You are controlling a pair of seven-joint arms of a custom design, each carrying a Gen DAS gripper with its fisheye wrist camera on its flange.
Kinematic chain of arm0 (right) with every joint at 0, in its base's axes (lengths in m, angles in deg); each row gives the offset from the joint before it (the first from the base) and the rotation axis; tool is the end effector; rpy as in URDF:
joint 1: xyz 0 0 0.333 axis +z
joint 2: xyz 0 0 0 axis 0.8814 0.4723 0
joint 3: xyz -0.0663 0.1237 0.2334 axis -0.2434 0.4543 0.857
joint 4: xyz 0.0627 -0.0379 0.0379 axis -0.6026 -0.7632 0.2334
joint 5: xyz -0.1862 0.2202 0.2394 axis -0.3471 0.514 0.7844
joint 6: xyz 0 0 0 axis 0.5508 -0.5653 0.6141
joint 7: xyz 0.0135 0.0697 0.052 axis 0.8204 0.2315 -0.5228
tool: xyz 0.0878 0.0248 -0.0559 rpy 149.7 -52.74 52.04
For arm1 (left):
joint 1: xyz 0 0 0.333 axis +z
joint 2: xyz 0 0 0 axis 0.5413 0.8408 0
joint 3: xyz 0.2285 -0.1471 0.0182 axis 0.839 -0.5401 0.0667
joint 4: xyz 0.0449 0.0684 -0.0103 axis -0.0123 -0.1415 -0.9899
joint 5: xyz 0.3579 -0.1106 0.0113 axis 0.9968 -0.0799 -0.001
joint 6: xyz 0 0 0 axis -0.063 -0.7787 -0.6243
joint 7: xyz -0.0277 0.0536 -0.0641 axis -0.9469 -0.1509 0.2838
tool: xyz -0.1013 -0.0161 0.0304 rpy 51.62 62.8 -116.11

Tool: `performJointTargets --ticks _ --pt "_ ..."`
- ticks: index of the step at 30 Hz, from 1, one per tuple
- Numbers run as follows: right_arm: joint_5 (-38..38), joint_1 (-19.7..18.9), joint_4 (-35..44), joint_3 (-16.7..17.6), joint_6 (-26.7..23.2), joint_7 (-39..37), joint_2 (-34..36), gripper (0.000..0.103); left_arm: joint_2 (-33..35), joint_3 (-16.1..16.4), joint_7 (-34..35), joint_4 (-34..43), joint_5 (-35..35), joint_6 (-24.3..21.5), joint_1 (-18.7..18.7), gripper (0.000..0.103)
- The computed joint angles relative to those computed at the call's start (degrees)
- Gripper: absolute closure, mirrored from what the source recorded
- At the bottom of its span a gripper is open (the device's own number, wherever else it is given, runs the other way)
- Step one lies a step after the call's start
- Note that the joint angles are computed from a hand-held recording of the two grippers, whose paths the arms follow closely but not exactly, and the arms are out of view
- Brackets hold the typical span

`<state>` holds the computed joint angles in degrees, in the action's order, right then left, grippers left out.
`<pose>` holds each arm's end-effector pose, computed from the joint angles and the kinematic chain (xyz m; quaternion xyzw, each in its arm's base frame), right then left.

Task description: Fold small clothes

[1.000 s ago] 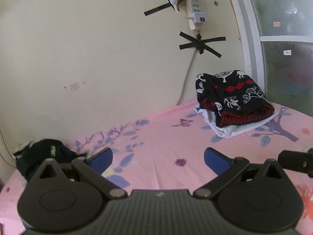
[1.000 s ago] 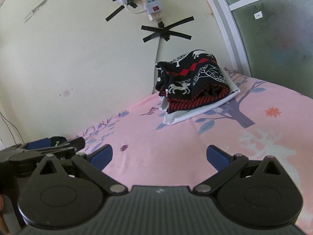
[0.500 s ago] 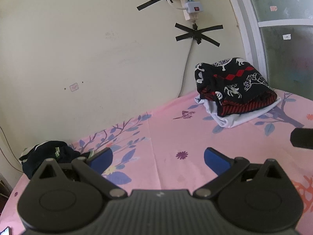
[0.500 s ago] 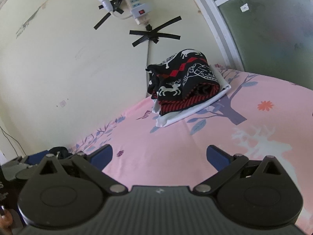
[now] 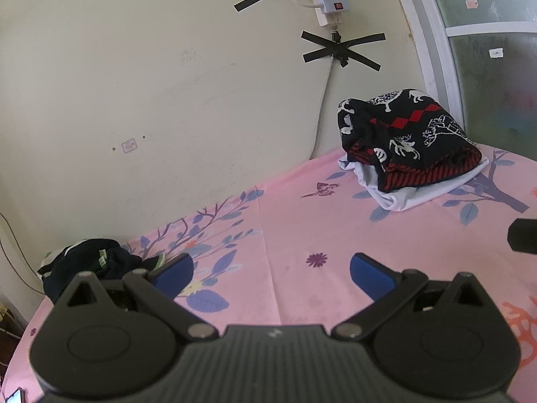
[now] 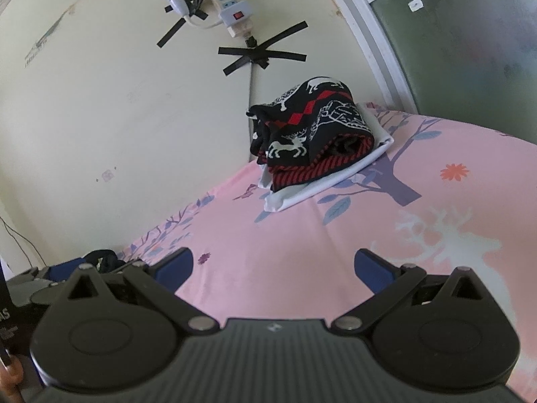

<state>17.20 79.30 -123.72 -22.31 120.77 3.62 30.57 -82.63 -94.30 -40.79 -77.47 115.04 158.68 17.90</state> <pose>0.5367 0.1322 0.4724 -0.5590 0.6312 -0.1356 0.5204 0.5423 -0.2585 0.5083 -0.5889 0.6155 -0.2177 0.4764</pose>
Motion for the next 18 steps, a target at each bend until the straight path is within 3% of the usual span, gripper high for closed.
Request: performJointTargets --ticks 18 --pt "-0.69 -0.18 -0.32 -0.05 -0.58 0.88 -0.01 0.006 0.28 -0.14 0.28 0.23 1.04 -2.05 -0.69 0.000"
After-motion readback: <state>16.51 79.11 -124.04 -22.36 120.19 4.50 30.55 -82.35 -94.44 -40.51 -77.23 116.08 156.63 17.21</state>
